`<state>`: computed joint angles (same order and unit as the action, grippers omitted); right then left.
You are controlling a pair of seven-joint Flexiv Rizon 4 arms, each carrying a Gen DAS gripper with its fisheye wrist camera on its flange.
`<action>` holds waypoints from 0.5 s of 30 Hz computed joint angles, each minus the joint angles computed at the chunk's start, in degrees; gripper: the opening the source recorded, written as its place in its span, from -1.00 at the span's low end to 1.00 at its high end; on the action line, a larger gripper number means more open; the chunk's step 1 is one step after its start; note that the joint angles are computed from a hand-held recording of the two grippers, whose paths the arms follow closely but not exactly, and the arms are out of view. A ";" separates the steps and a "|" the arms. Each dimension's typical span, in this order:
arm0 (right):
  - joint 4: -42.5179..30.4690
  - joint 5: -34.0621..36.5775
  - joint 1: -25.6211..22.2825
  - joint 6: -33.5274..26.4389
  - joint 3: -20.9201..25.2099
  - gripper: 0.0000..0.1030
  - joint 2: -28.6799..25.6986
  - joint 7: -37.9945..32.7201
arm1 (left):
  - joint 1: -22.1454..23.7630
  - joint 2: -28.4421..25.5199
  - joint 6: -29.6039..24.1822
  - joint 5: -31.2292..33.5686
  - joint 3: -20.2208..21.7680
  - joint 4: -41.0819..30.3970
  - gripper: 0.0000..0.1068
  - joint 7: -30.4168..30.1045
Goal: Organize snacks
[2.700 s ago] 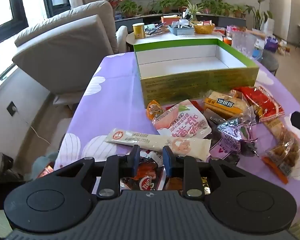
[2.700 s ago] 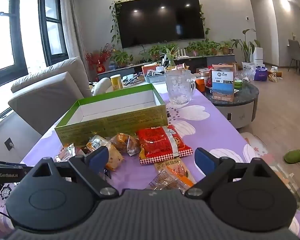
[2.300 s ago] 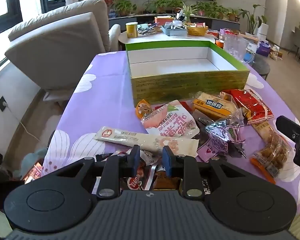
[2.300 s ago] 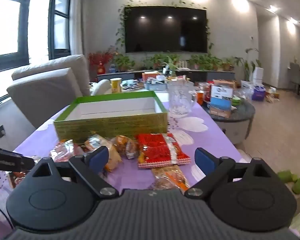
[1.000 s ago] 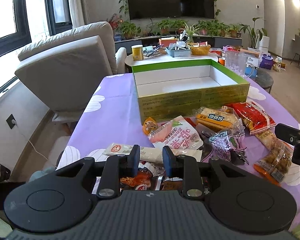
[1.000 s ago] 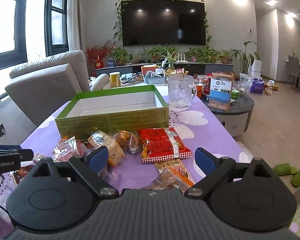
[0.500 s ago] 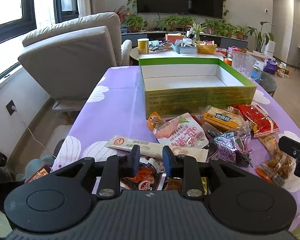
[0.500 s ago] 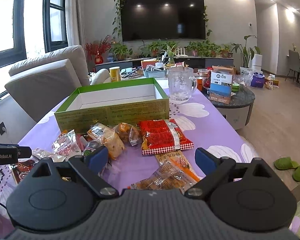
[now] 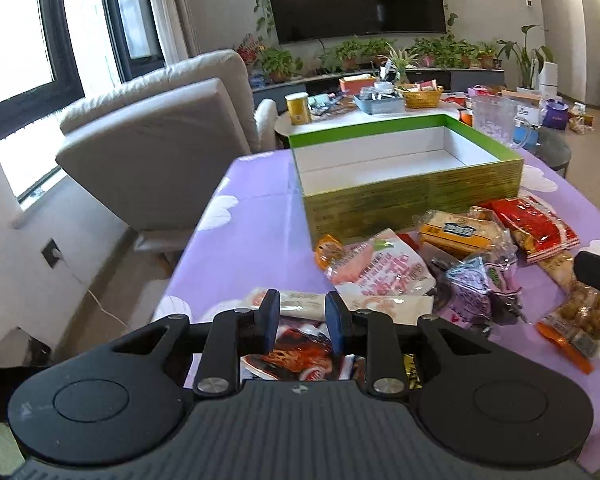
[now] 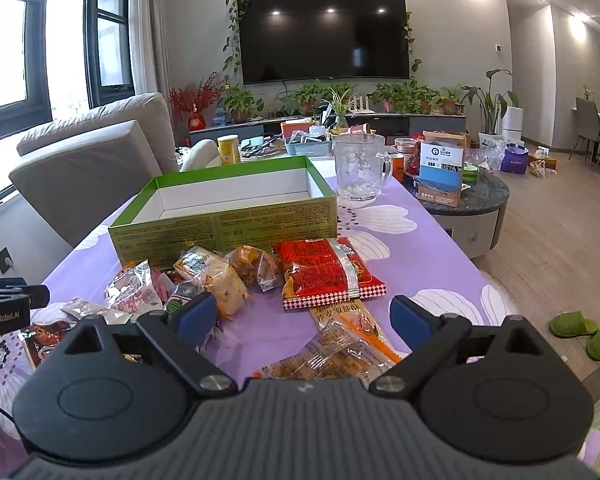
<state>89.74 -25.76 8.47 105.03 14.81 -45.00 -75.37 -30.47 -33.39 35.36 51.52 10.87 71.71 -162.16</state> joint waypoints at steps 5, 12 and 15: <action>-0.07 0.11 0.05 0.38 -0.07 0.32 -0.10 -0.09 | 0.58 0.31 -0.01 -1.16 -0.25 0.44 -0.57 -0.30; -0.40 0.16 0.29 0.17 -0.36 0.32 -0.30 -0.01 | 6.83 3.65 12.64 -9.29 -1.69 8.12 -0.57 -4.81; -0.84 0.04 0.15 -0.26 -0.05 0.32 -0.67 0.00 | 7.54 3.60 14.11 -11.88 -1.22 9.01 -0.53 -5.85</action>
<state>88.90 -25.72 8.62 104.78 14.76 -45.68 -75.37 -22.93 -29.79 49.47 39.64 9.66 80.72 -168.01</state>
